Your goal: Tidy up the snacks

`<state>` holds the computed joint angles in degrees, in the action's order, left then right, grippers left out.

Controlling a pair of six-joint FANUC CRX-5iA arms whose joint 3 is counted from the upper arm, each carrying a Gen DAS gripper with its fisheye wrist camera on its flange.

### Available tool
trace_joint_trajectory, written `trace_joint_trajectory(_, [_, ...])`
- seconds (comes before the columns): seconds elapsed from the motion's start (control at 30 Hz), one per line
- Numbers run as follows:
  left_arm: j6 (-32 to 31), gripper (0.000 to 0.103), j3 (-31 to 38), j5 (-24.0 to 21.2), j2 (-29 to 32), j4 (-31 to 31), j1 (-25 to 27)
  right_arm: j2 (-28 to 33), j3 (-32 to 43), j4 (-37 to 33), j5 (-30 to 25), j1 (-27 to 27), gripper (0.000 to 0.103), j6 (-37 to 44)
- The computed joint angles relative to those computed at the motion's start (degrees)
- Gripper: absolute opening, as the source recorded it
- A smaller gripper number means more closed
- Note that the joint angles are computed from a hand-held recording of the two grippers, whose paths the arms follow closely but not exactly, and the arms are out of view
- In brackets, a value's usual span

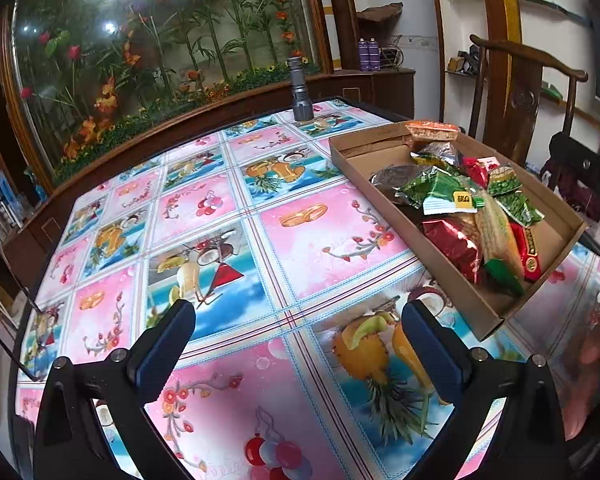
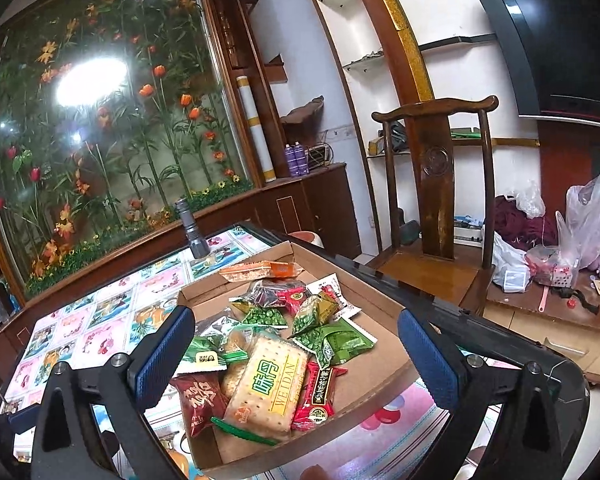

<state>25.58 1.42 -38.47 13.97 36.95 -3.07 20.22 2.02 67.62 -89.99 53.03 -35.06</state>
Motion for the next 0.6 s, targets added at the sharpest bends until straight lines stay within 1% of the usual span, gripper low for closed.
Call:
trace_joint_trajectory(0.13, [-1.0,0.103,-2.0,4.3,-1.2,-0.8,-0.8,-0.6,-0.7,-0.2,0.6,0.0,0.102,-0.9])
trace_joint_trajectory(0.33, [-2.4,0.103,-2.8,5.9,-1.5,-0.8,-1.2,-0.4,-0.9,0.5,0.5,-0.1,0.102,-0.7])
trace_joint_trajectory(0.6, [-2.6,0.103,-3.1,6.1,-1.6,-0.3,-1.3,-0.7,-0.9,-0.1,0.9,-0.1,0.102,-1.1])
